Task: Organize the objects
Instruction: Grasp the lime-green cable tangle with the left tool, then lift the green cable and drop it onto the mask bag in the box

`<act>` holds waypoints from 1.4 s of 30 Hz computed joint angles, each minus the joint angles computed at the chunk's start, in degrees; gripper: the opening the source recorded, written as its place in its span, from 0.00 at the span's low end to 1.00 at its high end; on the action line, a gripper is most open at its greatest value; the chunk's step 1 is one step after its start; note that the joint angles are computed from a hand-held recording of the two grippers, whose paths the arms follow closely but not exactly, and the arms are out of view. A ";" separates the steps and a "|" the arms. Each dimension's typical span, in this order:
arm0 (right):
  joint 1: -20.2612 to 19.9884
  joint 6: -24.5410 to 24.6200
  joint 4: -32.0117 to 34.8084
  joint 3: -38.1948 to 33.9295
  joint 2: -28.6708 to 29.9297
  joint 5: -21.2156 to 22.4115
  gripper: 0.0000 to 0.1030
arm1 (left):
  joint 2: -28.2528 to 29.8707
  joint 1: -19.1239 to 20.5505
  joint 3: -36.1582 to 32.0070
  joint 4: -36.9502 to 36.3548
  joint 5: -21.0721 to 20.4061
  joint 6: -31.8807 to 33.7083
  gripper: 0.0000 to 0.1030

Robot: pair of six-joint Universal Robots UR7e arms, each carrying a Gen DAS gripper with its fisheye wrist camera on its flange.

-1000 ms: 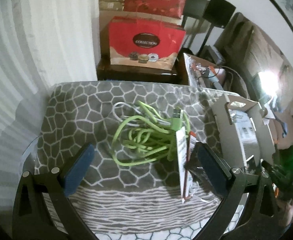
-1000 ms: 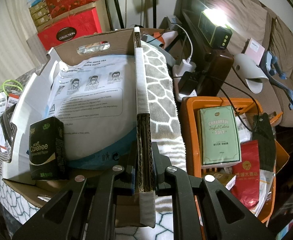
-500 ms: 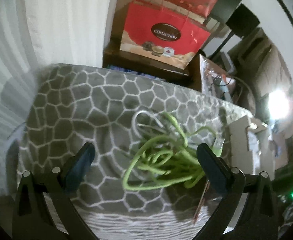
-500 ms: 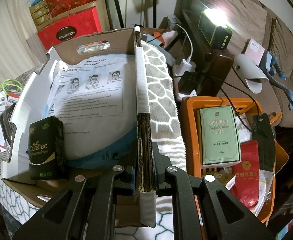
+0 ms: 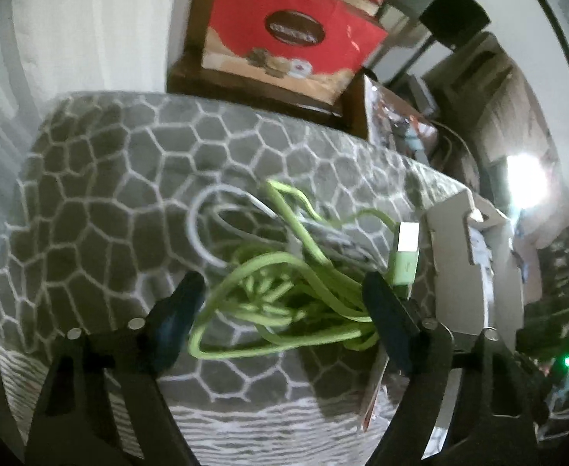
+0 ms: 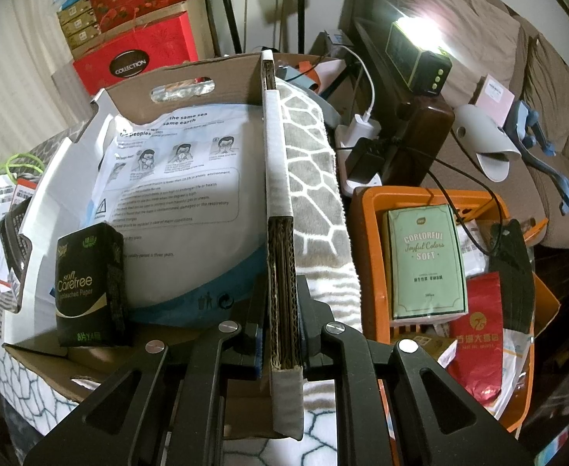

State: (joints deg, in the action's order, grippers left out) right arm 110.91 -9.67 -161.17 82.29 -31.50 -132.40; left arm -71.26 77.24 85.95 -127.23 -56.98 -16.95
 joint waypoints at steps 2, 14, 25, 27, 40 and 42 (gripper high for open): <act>0.00 0.11 0.01 0.01 -0.01 0.03 0.12 | 0.22 -0.23 0.39 0.79 -0.71 1.04 0.77; 0.08 0.02 -0.15 0.37 -0.02 -0.21 0.13 | 2.69 -0.63 0.68 0.78 1.50 -0.72 0.36; 0.08 0.04 -0.24 0.46 0.00 -0.23 0.13 | -2.52 -2.47 3.32 -3.77 -0.45 0.34 0.09; 0.12 0.08 -0.33 0.55 0.02 -0.24 0.13 | -3.89 -3.71 3.39 -4.72 -0.34 1.45 0.09; 0.07 -0.01 -0.15 0.40 0.01 -0.26 0.13 | -6.81 -10.39 -0.99 -6.68 -2.93 5.62 0.09; 0.07 -0.05 -0.14 0.40 0.00 -0.26 0.13 | -6.77 -11.38 -1.53 -6.81 -3.06 5.90 0.09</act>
